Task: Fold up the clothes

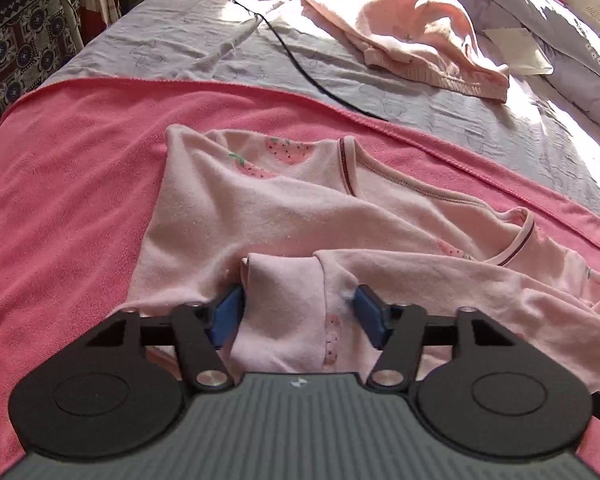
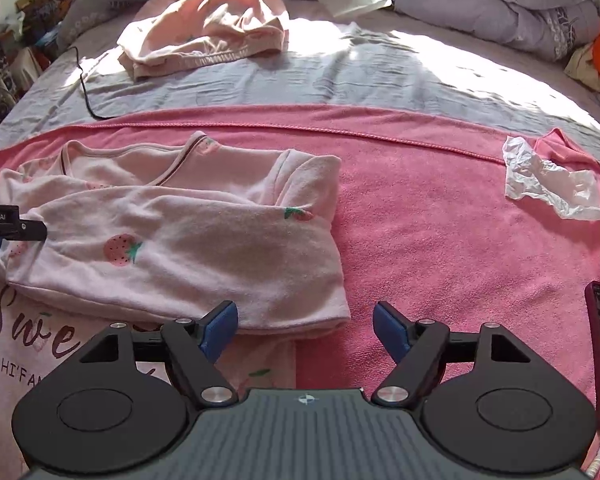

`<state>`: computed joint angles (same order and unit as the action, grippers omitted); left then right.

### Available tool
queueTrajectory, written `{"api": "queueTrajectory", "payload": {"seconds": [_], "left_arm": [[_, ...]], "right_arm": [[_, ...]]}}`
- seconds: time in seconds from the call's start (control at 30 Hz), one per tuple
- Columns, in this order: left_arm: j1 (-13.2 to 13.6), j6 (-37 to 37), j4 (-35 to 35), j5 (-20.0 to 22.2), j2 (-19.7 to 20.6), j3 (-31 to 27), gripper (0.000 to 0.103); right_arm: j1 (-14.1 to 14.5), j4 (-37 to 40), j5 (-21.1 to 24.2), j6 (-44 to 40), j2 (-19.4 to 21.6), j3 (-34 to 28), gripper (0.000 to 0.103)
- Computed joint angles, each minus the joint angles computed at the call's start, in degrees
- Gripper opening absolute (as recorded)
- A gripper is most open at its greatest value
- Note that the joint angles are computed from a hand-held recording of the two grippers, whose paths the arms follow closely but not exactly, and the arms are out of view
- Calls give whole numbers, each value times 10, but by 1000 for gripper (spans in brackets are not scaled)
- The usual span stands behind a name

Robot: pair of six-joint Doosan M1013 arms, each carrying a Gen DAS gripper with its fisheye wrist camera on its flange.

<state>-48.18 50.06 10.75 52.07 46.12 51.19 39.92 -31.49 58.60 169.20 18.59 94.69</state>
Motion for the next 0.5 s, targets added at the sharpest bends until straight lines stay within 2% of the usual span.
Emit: {"api": "queueTrajectory", "payload": {"seconds": [0.03,0.13,0.2,0.27,0.33,0.5], "left_arm": [[-2,-3,7,-16,-4,5,18],[-8,-47,74,-62,-25,26,18],[-9,-83,128,-73,-35,29,18],[-3,-101,145,-73,-40,26,18],[3,-97,147,-60,-39,18,18],[12,-46,119,17,-16,-5,21]], "right_arm": [[2,-7,3,-2,1,-1,75],[9,-28,14,-17,4,-5,75],[13,-41,24,-31,7,-9,76],[17,-54,29,-50,11,-11,76],[21,-69,29,-63,16,-13,76],[31,-107,37,-115,35,-25,76]]}}
